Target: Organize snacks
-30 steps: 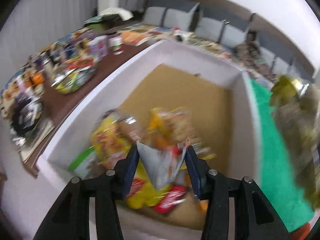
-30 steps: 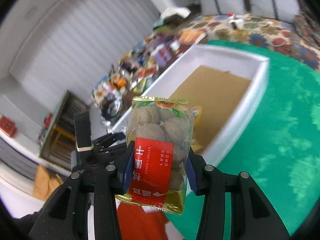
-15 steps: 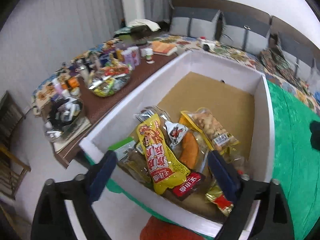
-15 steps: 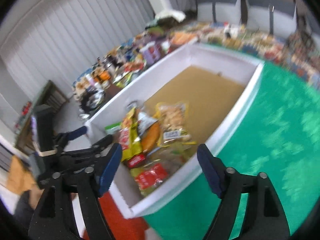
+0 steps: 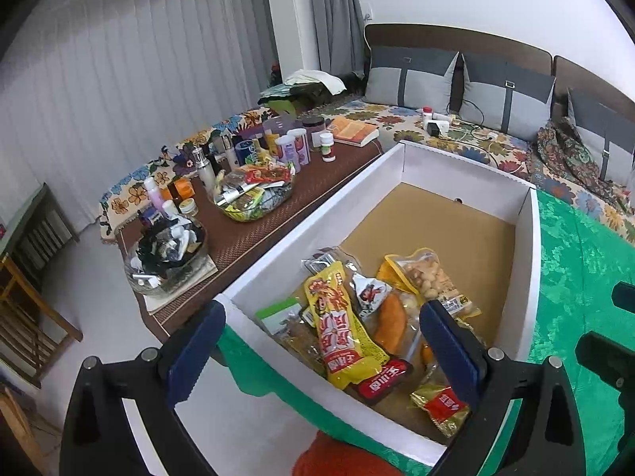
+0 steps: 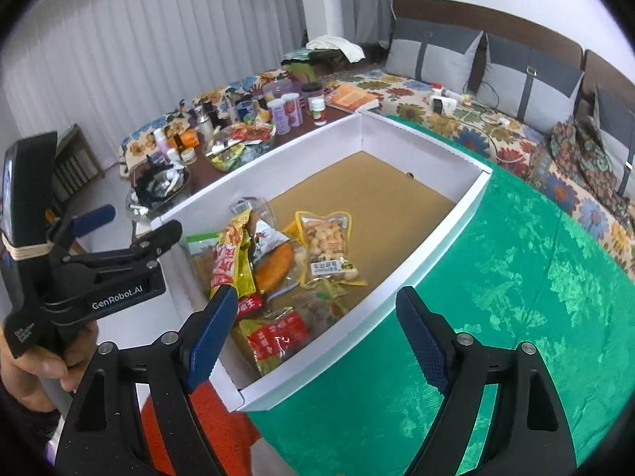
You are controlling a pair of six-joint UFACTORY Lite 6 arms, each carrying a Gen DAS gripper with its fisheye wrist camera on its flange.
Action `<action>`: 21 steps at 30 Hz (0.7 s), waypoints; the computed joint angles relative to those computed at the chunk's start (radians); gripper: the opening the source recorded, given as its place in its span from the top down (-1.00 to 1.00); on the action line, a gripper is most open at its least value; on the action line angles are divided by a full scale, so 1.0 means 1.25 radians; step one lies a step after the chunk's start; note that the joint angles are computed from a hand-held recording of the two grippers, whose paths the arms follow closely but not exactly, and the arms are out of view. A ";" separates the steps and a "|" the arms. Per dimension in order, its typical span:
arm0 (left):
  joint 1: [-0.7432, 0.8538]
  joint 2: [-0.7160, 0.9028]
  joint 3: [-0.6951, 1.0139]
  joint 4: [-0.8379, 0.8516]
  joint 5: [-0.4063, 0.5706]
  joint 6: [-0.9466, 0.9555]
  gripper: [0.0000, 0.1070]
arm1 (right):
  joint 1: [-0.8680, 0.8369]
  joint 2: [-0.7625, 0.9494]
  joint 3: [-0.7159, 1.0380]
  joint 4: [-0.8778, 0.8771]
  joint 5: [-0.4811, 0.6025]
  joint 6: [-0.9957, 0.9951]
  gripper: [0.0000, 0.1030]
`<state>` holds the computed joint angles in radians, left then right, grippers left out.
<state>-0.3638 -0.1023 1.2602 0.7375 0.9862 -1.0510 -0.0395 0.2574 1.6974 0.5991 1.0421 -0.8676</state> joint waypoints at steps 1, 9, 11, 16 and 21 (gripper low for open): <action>-0.001 -0.001 0.000 0.003 0.002 0.001 -0.83 | 0.006 0.000 0.002 -0.009 0.000 0.009 -0.64; -0.003 -0.018 -0.017 0.028 -0.017 0.026 -0.83 | 0.052 -0.014 -0.007 -0.099 -0.016 0.115 -0.64; -0.001 -0.044 -0.034 0.019 -0.055 0.053 -0.83 | 0.062 -0.016 -0.004 -0.122 -0.012 0.151 -0.64; 0.064 -0.047 -0.021 -0.194 -0.113 0.248 -0.92 | 0.054 -0.050 -0.025 -0.135 -0.021 0.171 -0.64; 0.045 -0.043 -0.018 -0.223 -0.079 0.237 -0.92 | 0.002 -0.090 -0.050 -0.105 -0.005 0.164 -0.64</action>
<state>-0.3079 -0.1554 1.2372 0.4590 0.8879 -0.7544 -0.0364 0.1450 1.6353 0.4672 1.0364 -0.6622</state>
